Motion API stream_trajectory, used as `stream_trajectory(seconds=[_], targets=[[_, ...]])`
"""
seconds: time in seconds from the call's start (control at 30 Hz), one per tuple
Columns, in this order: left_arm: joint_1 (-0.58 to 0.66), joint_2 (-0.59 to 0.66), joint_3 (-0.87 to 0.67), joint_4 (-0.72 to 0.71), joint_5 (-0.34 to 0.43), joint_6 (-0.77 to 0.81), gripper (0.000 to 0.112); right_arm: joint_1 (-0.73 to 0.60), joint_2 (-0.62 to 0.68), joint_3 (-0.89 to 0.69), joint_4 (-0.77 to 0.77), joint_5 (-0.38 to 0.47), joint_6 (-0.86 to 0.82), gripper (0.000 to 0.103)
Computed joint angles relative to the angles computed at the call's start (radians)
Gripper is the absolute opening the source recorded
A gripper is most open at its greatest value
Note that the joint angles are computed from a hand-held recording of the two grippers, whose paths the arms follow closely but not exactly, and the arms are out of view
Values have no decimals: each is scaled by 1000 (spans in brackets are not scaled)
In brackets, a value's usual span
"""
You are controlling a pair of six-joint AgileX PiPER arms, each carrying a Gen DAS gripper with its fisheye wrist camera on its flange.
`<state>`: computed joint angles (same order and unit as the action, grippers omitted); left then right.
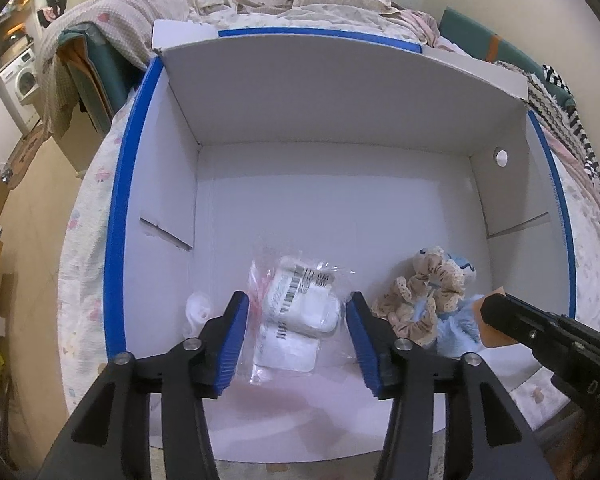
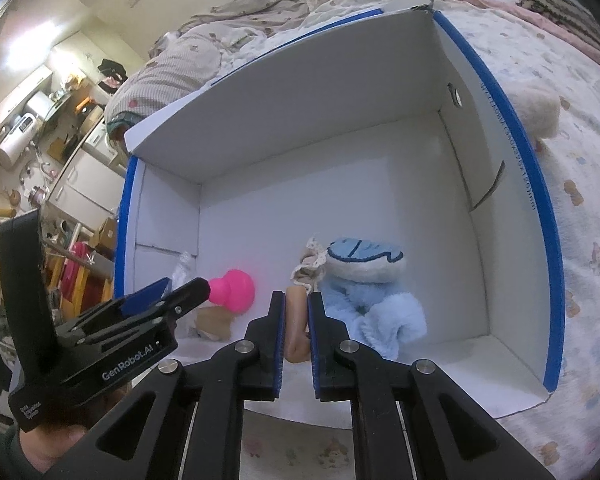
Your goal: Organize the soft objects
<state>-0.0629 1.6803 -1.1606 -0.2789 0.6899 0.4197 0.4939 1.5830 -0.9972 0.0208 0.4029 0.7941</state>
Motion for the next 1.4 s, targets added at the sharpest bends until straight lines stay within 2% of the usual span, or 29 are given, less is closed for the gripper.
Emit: stream_trajectory(seconds=[0.17, 0.23, 0.27, 0.3, 0.33, 0.37, 0.43, 0.5, 0.67, 0.83, 0.97, 1.1, 1.13, 1.23, 1.4], targets=[[8, -20, 10, -18, -1, 23, 57, -2, -11, 11, -17, -12, 29, 19], [10, -26, 11, -23, 2, 29, 62, -3, -13, 11, -21, -14, 38, 26], [12, -32, 15, -25, -2, 31, 63, -1, -14, 9, -40, -11, 60, 45], [12, -35, 14, -25, -3, 30, 63, 3, -15, 7, -69, -8, 92, 76], [14, -39, 13, -27, -2, 30, 63, 8, -20, 10, -109, -13, 140, 85], [18, -45, 13, -36, -1, 35, 63, 14, -27, 16, -152, -19, 189, 89], [24, -56, 15, -46, -1, 39, 63, 18, -28, 7, -184, -1, 217, 90], [35, -67, 17, -70, 13, 69, 63, 35, -27, 0, -271, 24, 299, 102], [23, -113, 48, 23, -18, 4, 63, 55, -46, 10, -389, 42, 411, 103], [40, -165, 92, 87, -59, -35, 63, 59, -52, 19, -388, 52, 420, 103], [120, -166, 83, -32, -10, 93, 63, 79, -56, 18, -408, 80, 435, 103], [170, -186, 95, -63, 0, 143, 63, 114, -64, 18, -447, 115, 474, 103], [182, -197, 104, -68, -3, 156, 65, 120, -66, 17, -449, 127, 476, 103], [216, -230, 137, -85, -10, 199, 83, 153, -71, 15, -470, 161, 500, 103], [295, -285, 195, -173, -10, 330, 84, 215, -101, 18, -537, 212, 561, 103]])
